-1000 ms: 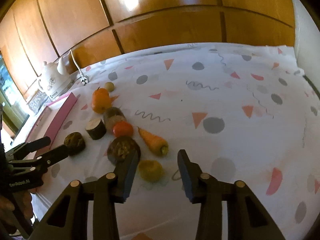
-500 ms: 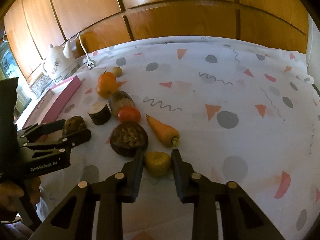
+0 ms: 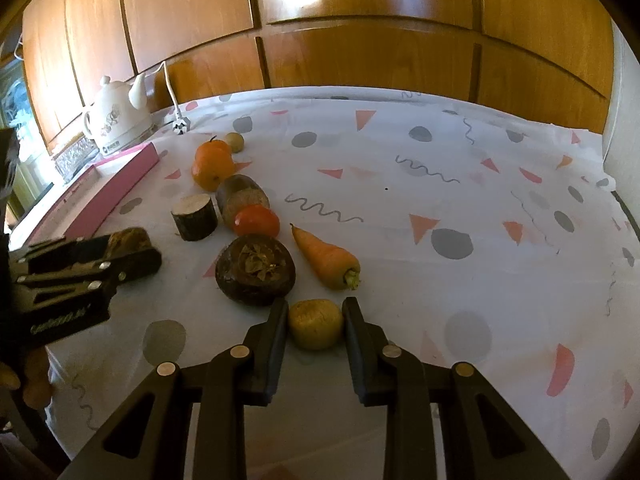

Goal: Organize fruits
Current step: 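Close left tool on the dark round fruit while right tool closes on the yellow fruit, then carry both fruits over the pink tray and open both tools to drop them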

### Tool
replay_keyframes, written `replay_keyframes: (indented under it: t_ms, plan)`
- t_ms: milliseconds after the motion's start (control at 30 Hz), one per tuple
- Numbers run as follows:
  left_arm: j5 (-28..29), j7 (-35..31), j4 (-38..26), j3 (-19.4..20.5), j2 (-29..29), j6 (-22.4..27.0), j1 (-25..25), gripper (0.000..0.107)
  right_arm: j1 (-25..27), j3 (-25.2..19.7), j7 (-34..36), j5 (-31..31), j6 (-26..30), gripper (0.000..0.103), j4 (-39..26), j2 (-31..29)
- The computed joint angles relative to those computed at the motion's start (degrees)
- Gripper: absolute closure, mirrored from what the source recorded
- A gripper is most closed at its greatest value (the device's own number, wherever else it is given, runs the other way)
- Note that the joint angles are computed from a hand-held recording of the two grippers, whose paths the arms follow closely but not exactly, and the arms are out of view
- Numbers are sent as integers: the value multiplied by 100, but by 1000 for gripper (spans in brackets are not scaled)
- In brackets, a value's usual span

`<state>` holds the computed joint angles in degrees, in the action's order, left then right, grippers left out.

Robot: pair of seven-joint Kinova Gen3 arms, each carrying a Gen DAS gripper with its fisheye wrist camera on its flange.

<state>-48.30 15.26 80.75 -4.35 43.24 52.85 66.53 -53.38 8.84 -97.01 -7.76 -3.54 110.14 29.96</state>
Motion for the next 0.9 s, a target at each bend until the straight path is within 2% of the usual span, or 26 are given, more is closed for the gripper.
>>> replay_keyframes:
  t_ms: [100,267,533,700,900]
  plan:
    - [-70,15,-15,-4,44,111,129,57,-136,122,-14,-68,-79,76,95,-40]
    - [-148,221,94,-7,-3,85,219,58,-42,-79,12,-110,-62,76,239,-195]
    - [-537,801,347,-45,-202,300,489,58,-625,238,282,-260,-233,76,472,-451]
    - [-815,1225,600,96,-424,544,538,58,-666,102,549,-393,-297,76,439,-547]
    - [-889,1612,837,360,-655,886,449,58,-493,-274,683,-371,-137,76,163,-517]
